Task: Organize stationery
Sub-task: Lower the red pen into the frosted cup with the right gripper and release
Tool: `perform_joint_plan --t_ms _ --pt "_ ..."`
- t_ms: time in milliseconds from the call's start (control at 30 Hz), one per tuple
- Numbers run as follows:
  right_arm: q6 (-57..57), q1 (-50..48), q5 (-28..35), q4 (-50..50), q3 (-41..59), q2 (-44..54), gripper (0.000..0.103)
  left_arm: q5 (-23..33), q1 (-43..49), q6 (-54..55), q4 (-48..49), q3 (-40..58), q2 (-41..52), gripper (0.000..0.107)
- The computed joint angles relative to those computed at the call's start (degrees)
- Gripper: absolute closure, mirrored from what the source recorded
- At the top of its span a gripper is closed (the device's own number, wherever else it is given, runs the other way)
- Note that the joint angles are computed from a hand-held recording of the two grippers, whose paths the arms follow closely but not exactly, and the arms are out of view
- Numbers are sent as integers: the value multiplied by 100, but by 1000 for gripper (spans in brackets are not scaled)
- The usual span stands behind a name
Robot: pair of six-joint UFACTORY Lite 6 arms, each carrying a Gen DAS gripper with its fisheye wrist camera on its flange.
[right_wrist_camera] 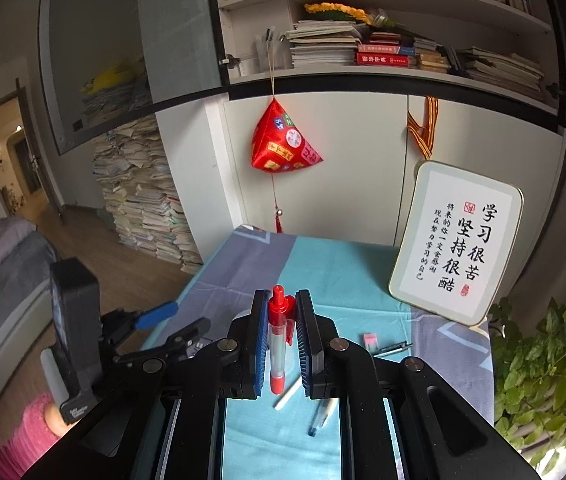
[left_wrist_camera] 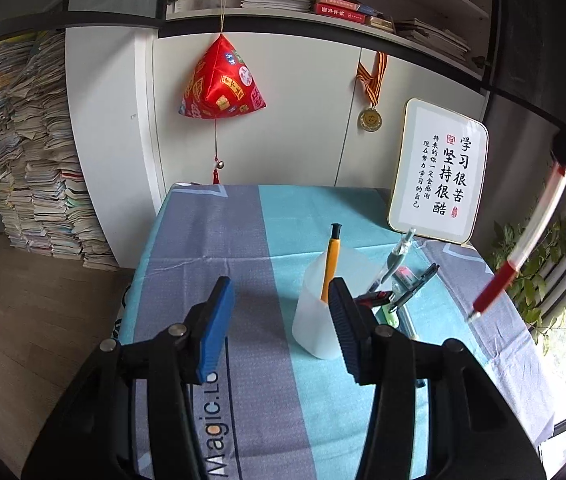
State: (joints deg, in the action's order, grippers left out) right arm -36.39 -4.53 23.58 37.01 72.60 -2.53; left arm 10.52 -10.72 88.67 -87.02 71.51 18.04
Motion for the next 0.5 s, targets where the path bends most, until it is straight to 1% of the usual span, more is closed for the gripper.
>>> perform_joint_plan --t_ms 67,100,233,367,433,500 --pt "266 155 -37 -208 336 267 89 -28 40 679 -644 -338 -217 60" --pt "455 259 -88 -395 513 417 89 -9 71 858 -794 -483 -308 60" --pt "1232 637 -318 -1120 1168 1048 89 92 162 973 -859 -878 -540 60" --pt "2270 944 -697 -2169 1527 1572 89 152 227 1270 -1054 -1122 -708 60" --pt "2374 981 -707 -2280 1723 1861 89 141 247 1546 -1305 -1210 -767 60" --pt "2562 1008 -692 -2455 1887 2124 89 156 254 1525 -1260 -1219 -761 59"
